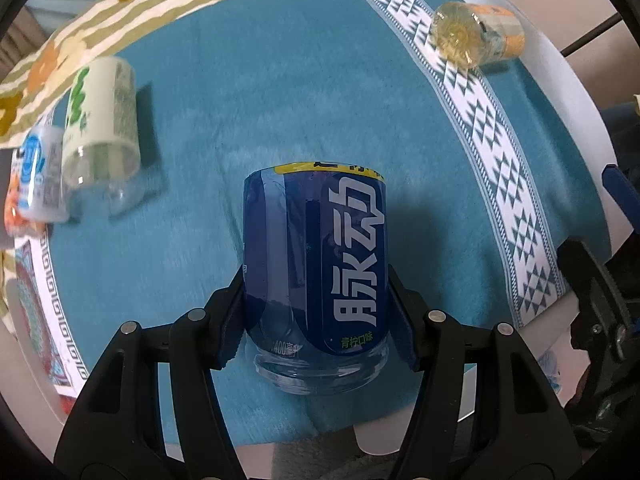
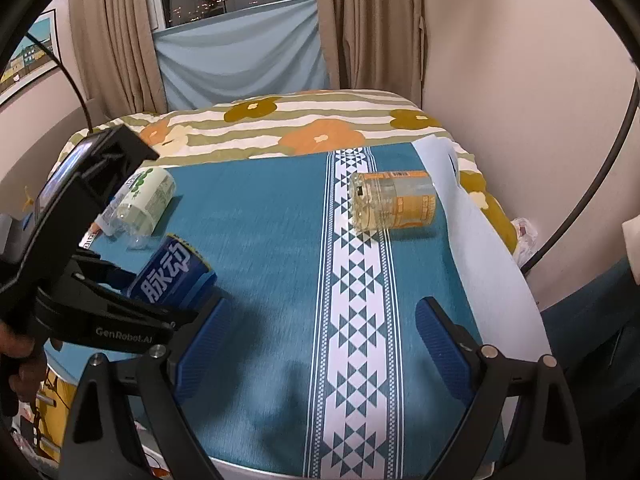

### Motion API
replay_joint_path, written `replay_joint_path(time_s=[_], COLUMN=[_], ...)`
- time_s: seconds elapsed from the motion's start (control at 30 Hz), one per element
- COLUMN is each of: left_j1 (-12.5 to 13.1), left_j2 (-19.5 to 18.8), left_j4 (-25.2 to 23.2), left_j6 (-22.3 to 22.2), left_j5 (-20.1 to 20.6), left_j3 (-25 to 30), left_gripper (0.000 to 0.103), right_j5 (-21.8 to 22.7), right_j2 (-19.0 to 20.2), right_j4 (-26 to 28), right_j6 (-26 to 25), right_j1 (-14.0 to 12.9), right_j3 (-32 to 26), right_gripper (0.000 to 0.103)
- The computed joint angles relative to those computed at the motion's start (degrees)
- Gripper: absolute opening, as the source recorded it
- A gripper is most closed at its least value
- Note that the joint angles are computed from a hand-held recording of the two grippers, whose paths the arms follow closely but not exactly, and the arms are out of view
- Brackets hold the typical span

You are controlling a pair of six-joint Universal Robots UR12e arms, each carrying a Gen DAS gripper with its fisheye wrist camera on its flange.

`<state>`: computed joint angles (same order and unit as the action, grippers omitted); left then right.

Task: Flip cup upright

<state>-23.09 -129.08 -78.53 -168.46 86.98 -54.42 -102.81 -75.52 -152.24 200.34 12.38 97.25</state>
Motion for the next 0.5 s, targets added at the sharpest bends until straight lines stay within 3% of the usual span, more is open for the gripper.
replay_joint_path(time_s=[0.4, 0.43, 0.5], left_j1=[-0.4, -0.5, -0.7], left_j2=[0.9, 1.0, 1.1], left_j4=[4.5, 4.6, 5.0], left_j6=[0.1, 0.2, 0.2], left_j5=[1.0, 1.1, 1.4], left_j3=[-2.2, -2.2, -2.2], left_gripper=[0.066, 0.069, 0.087], right_j5=[-0.3, -0.3, -0.3], right_j2=[-0.8, -0.9, -0.9], right_j4=[0.0, -0.1, -0.3], right_j6=[0.0, 0.1, 0.2], right_j1=[0.2, 0.2, 0.1], right_j3=[1.0, 1.1, 1.2], right_gripper=[0.092, 0.092, 0.092])
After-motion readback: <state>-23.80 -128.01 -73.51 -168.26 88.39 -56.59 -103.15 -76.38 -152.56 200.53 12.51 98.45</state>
